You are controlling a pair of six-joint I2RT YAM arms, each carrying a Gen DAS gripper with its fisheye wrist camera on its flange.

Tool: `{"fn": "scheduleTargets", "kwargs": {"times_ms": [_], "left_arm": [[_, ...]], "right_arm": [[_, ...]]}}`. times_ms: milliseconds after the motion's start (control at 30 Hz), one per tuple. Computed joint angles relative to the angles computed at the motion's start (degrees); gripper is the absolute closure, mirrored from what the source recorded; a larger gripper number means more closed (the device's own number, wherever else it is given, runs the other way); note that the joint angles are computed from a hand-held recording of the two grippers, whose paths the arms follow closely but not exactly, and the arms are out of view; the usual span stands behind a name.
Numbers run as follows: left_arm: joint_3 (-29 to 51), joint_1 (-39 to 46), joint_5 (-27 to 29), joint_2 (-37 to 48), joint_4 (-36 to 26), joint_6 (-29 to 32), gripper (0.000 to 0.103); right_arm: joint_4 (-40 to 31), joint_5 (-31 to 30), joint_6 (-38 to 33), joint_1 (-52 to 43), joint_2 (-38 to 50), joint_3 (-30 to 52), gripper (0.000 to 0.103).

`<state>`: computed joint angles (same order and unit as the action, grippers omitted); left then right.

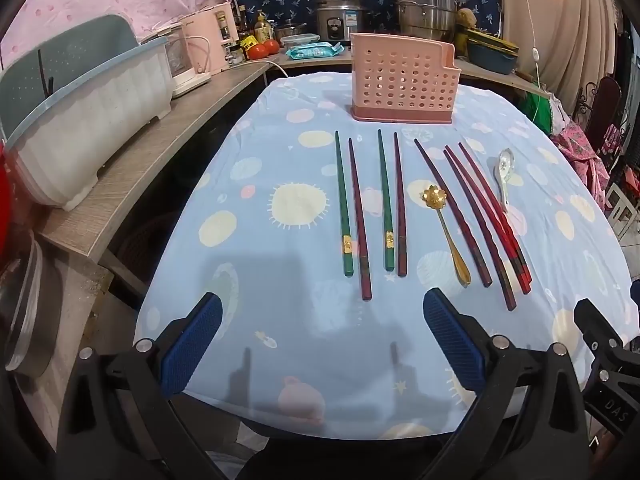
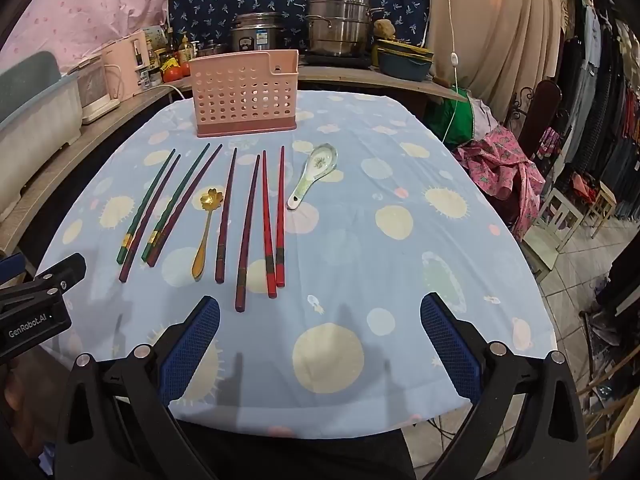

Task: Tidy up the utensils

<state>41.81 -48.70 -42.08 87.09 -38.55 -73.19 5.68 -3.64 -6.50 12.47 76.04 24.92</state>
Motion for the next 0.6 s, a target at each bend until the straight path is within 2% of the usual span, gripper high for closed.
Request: {"fn": "scheduleTargets", "kwargs": {"times_ms": [600], "left_arm": [[0.1, -0.2, 0.5, 0.0, 0.0, 0.0, 0.007]], "right_arm": [[0.0, 0.9, 0.5, 1.0, 0.4, 0.1, 0.007]]}}
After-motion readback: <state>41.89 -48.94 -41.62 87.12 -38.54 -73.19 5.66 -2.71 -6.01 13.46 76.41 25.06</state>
